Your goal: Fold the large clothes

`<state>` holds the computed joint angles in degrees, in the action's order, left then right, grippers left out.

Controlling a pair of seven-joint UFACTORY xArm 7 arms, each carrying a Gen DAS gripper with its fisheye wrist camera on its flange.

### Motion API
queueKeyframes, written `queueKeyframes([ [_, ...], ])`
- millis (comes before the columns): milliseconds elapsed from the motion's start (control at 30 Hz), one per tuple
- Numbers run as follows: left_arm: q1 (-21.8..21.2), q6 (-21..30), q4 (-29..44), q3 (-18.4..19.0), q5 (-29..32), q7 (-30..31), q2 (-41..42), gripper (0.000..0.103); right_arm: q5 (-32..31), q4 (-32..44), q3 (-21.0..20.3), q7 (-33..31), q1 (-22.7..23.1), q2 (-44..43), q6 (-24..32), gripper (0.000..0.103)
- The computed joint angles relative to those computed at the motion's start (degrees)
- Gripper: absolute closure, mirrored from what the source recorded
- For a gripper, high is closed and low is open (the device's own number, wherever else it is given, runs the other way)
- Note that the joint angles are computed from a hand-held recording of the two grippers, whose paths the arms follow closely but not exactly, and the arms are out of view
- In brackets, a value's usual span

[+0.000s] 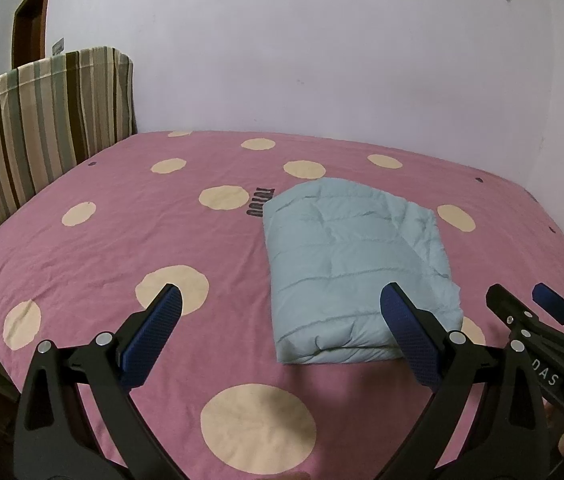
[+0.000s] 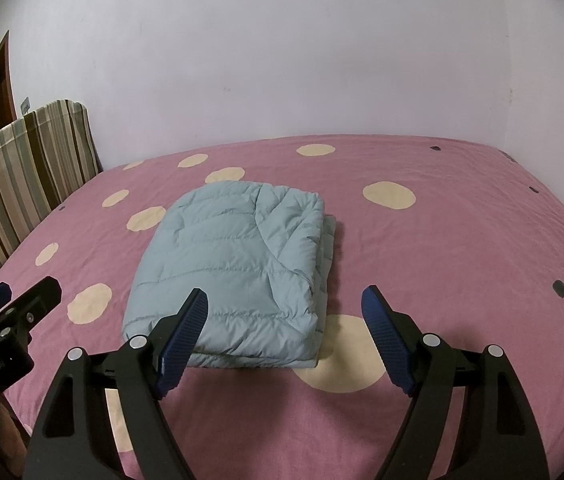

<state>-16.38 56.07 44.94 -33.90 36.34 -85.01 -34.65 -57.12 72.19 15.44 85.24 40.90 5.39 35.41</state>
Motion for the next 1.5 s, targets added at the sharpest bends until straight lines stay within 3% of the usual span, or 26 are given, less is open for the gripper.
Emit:
queueKeyframes([
  [700, 0.53, -1.73, -1.67, 0.31, -0.60, 0.49, -1.85, 0.004, 0.31, 0.16, -0.27, -0.35, 0.28, 0.47, -0.12, 0.025],
  [1167, 1.24, -0.24, -1.02, -0.65, -0.24, -0.18, -0.59, 0.002, 0.80, -0.27, -0.55, -1.05, 0.10, 0.88, -0.83, 0.025],
  [1300, 0.36, -2.32, -1.93, 1.18, -0.82, 0.40, -0.05, 0.002, 1.32, -0.31, -0.72, -1.57, 0.03, 1.19, -1.08, 0.025],
  [1500, 1.25, -0.36, -2.10, 1.02, 0.51, -1.14, 1.55, 0.002, 2.70, -0.32, -1.43, -2.92, -0.27, 2.15, -1.84, 0.025],
])
